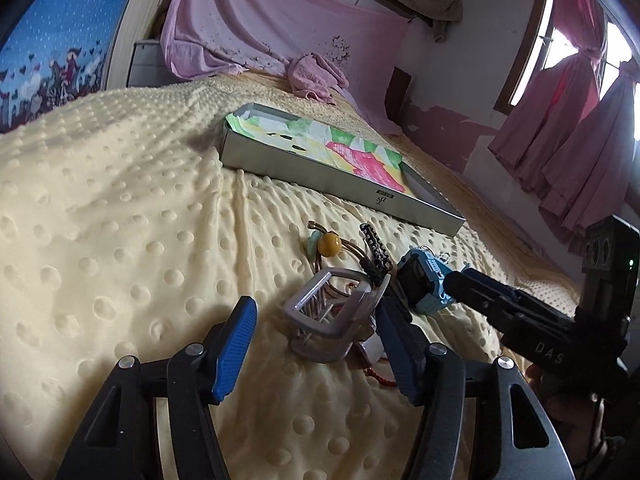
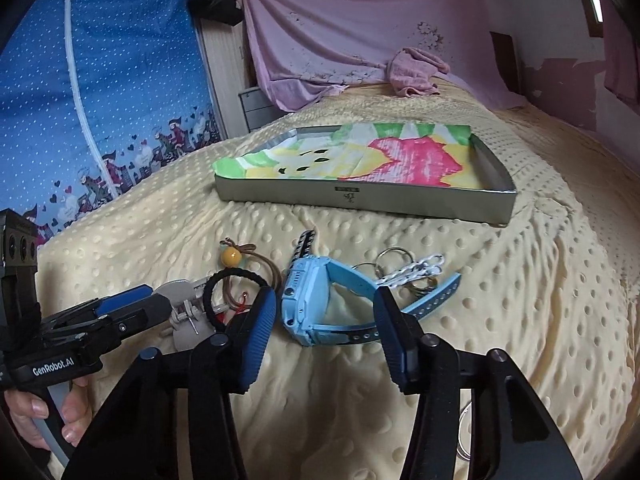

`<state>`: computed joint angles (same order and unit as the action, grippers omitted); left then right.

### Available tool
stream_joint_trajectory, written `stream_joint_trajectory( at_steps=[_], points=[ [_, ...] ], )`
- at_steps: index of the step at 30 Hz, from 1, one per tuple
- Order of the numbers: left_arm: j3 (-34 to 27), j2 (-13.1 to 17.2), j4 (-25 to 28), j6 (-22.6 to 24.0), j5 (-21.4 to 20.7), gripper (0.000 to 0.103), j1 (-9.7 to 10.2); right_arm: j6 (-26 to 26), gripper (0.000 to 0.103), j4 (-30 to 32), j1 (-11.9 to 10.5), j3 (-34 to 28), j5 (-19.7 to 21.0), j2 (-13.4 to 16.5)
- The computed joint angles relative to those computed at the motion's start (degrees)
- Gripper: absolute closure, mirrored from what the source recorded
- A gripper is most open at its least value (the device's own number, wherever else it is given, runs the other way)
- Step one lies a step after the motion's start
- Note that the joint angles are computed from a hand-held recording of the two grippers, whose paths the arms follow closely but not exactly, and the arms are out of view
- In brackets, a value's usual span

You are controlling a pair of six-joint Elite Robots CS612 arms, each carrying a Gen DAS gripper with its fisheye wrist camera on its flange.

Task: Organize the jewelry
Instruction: 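Grasp the silver claw hair clip with the left tool while the right tool grasps the blue watch, then lower both held items into the metal tray and open both tools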

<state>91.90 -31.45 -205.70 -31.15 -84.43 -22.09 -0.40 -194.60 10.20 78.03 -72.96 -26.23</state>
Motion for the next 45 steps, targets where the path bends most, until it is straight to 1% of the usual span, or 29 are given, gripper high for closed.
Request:
stream_joint_trajectory(
  at_steps=[3,6,9,11,14,15,16,17,22,27,28,33,38,40,42,44,45],
  points=[
    [-0.57,0.50,-0.44,-1.40,-2.54,0.043,0.56,-1.44,0.066,1.07,0.21,-0.46,0.47,0.21],
    [-1.29,0.98,-0.34,-2.38,-4.07,0.043,1.00,-2.68,0.070,2.69,0.49,-1.08,0.42,0.39],
    [-1.83,1.26,-0.14,-2.06,-4.61,0.043,1.07,-3.56,0.071,4.22,0.66,-1.82,0.56,0.61],
    [-2.42,1.40,0.76,-0.96,-4.79,0.043,0.99,-4.07,0.071,5.29,0.73,-2.16,0.68,0.76],
    [-3.40,1.70,2.19,-0.49,-6.73,0.043,1.30,-4.52,0.071,6.52,0.75,-2.39,0.77,0.85],
    [-3.54,1.80,2.08,-0.64,-6.65,0.044,1.27,-4.55,0.073,6.83,0.74,-2.47,0.88,0.88],
    [-3.59,1.86,1.81,-0.62,-6.77,0.051,1.27,-4.45,0.080,6.96,0.76,-2.45,0.79,0.87],
    [-3.52,1.90,1.39,-0.47,-7.13,0.053,1.30,-4.34,0.082,7.04,0.70,-2.44,1.06,0.90],
    [-2.21,1.43,-0.61,0.14,-4.96,0.054,0.67,-4.93,0.084,5.65,0.71,-1.78,1.46,0.77],
    [-0.06,0.74,-3.41,0.23,-3.55,0.054,0.21,-4.08,0.086,2.94,0.12,-0.51,3.82,0.43],
    [0.49,0.58,-4.25,0.23,-3.31,0.056,0.13,-3.94,0.087,2.35,0.01,-0.29,4.23,0.40],
    [2.23,-0.14,-7.07,-0.20,-3.13,0.056,0.02,-4.23,0.088,-0.73,-0.28,0.56,5.74,0.24],
    [2.45,-0.26,-10.03,-1.10,-3.11,0.056,0.11,-3.49,0.088,-4.83,-0.58,1.44,6.76,0.06],
    [2.29,-0.55,-10.35,-0.76,-2.17,0.056,0.00,-2.89,0.088,-6.63,-0.71,1.77,6.88,-0.02],
    [1.89,-1.03,-9.27,-0.46,-1.38,0.056,-0.13,-2.04,0.088,-8.72,-0.94,1.87,7.26,-0.04],
    [1.07,-1.30,-9.01,0.01,0.64,0.056,-0.40,-1.36,0.088,-10.23,-1.12,1.45,7.21,-0.03],
    [0.01,-1.17,-8.78,-0.59,1.41,0.056,-0.40,-0.82,0.088,-10.50,-1.25,1.18,7.33,-0.05]
  ],
)
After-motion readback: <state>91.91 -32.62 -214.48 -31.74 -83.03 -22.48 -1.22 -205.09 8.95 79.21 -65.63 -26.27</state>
